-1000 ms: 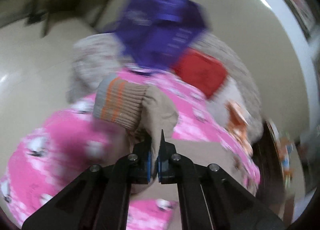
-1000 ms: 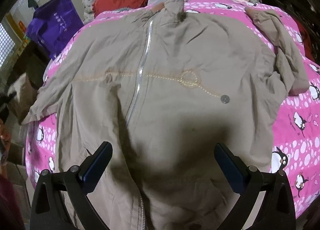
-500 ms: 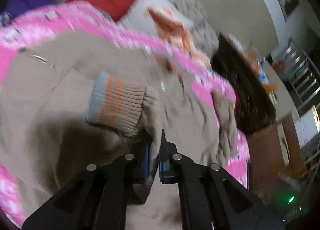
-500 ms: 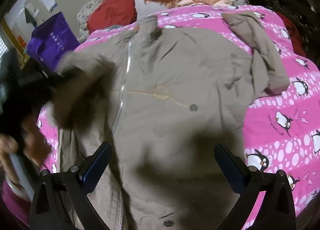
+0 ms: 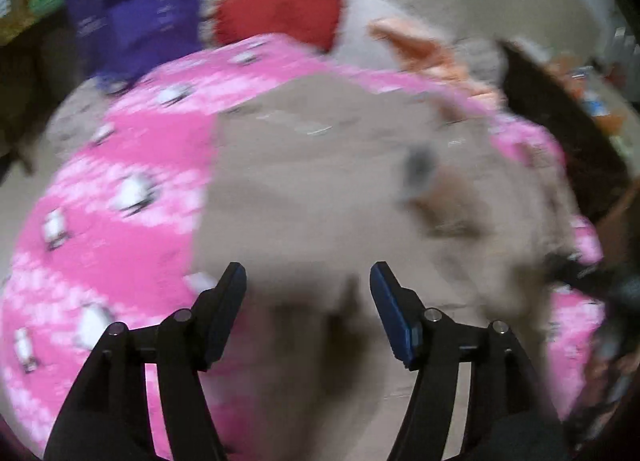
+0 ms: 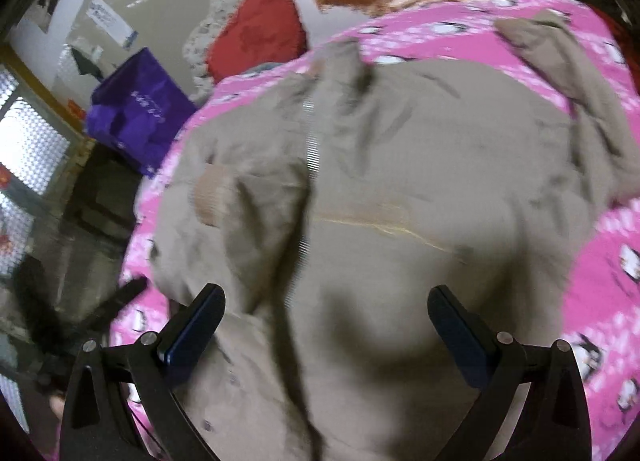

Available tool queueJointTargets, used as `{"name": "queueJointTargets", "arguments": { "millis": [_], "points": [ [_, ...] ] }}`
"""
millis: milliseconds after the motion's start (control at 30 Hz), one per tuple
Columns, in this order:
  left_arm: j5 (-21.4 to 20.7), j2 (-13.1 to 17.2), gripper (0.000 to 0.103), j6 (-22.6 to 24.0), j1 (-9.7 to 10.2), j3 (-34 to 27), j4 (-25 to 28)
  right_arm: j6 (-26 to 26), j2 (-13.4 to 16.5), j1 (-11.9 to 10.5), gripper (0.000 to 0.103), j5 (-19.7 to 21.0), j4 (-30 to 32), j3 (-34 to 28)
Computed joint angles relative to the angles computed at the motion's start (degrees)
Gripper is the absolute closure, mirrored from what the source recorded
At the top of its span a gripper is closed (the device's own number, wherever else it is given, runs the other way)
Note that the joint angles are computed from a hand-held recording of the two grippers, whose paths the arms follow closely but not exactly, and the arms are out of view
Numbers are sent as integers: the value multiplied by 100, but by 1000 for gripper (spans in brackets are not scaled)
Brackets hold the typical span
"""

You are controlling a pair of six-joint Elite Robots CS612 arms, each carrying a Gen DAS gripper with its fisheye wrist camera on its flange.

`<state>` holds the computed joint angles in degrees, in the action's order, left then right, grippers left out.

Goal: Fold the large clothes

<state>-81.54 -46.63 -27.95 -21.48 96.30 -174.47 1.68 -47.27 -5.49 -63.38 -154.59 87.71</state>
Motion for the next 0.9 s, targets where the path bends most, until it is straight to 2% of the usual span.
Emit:
{"name": "queueJointTargets", "arguments": {
  "millis": [67, 133, 267, 300, 333, 367, 400, 433, 500, 567, 633, 700, 867, 900],
  "points": [
    [-27, 45, 39, -229, 52, -16, 238, -5, 88, 93, 2, 77, -33, -147],
    [-218, 104, 39, -500, 103, -19, 297, -174, 177, 220, 2, -27, -28, -309],
    [-169, 207, 39, -701, 80, -84, 625, -926, 401, 547, 4, -612, 79, -667],
    [-245, 227, 39, -745, 86, -97, 696, -1207, 501, 643, 15, -906, 230, -830],
    [-302, 235, 39, -749, 89, -90, 691, -1377, 589, 701, 42, -1166, 282, -954],
    [-274, 232, 39, -743, 79, -61, 646, -1393, 651, 717, 56, -1343, 284, -1022],
    [-241, 224, 39, -733, 71, -32, 602, -1209, 695, 689, 63, -1389, 336, -1078],
    [-244, 219, 39, -721, 76, -15, 567, -785, 703, 594, 60, -1230, 378, -1074],
    [-299, 226, 39, -730, 91, 1, 537, 223, 663, 342, 54, -654, 260, -883],
    [-309, 252, 38, -731, 110, -22, 553, 675, 629, 168, 45, -243, 39, -656],
    [-256, 271, 37, -743, 103, -55, 568, 871, 631, 75, 33, 24, -297, -489],
    [-232, 291, 37, -815, 99, -134, 640, 1011, 673, 33, 31, 195, -381, -470],
    [-315, 310, 36, -899, 137, -207, 697, 1110, 836, 55, 34, 491, -360, -694],
    [-317, 308, 36, -904, 142, -208, 702, 1066, 823, 60, 40, 557, -421, -673]
  ]
}}
